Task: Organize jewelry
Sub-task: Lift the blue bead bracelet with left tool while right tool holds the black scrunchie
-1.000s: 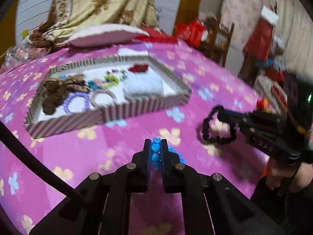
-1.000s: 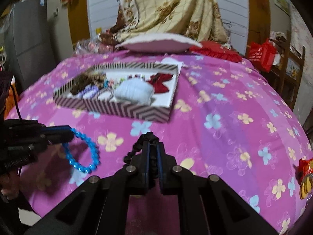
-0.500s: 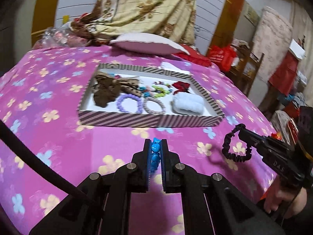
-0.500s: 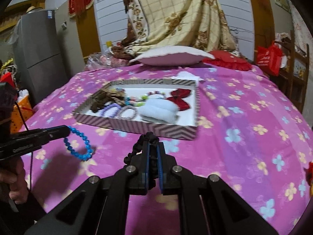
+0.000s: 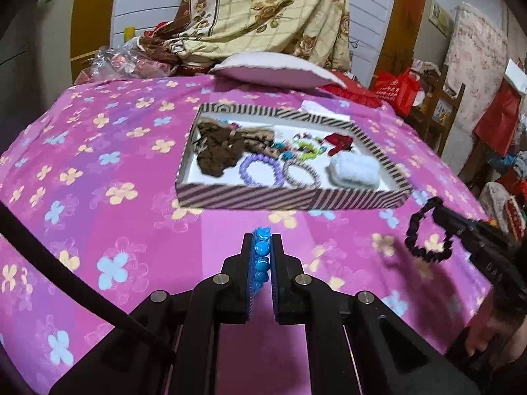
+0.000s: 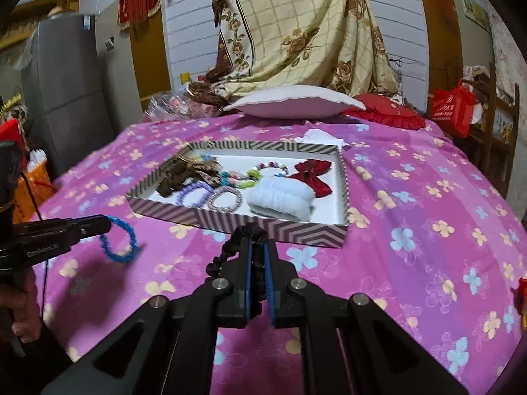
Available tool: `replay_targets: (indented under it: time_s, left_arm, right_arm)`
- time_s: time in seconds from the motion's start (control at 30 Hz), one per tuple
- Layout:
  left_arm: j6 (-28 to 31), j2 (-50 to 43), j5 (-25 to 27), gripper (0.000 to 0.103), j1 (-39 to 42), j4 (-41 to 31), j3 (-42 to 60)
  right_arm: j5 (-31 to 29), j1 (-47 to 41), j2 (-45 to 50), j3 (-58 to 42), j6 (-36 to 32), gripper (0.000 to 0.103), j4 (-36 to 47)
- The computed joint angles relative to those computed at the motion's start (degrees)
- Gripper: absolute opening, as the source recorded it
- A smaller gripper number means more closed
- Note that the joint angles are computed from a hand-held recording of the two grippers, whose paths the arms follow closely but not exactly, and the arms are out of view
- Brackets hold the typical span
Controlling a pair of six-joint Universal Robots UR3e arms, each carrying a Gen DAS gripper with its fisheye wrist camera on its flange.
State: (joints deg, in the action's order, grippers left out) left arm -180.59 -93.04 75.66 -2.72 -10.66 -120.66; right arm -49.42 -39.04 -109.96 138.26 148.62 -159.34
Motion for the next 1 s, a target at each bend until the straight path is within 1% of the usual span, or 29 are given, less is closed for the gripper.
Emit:
replay_targets:
  time_s: [0.07, 0.3, 0.43, 0.53, 0.7, 0.83, 1.0]
  left_arm:
    - [-0.6, -1.0, 0.7, 0.021, -0.2, 0.6, -0.2]
    - [-1.5, -2.9, 8.3, 0.021, -3.6, 2.1, 0.4]
    - [-2.0, -3.1, 10.1, 0.021, -3.9, 1.9, 0.6]
    - [-2.5, -3.4, 10.7, 0.021, -3.8, 1.7, 0.5]
    - [-2.9, -3.7, 11.0, 0.021, -3.8, 1.5, 0.5]
    - [-2.9, -3.7, 10.8, 0.021, -3.7, 1.5, 0.5]
    - [-2.8, -4.0, 10.9, 0.021, -4.1, 1.3, 0.8]
  right_arm:
    - [-1.7, 1.2, 1.6, -0.2, 0.8, 0.007, -2.0]
    - [-6.7, 5.3, 5.1, 0.0, 3.0, 0.007, -9.5]
    - [-8.2, 6.3, 6.1, 0.0, 4.0, 0.007, -11.4]
    - [-10.7, 8.0, 7.2, -0.4, 4.8, 0.007, -13.1]
    - [-13.0, 10.5, 8.1, -0.5, 5.3, 0.007, -15.9]
    - [-14.0, 11.8, 9.3, -0.7, 5.4, 0.007, -16.9]
    - [-13.8, 11.3, 8.8, 0.1, 5.1, 0.007, -17.9]
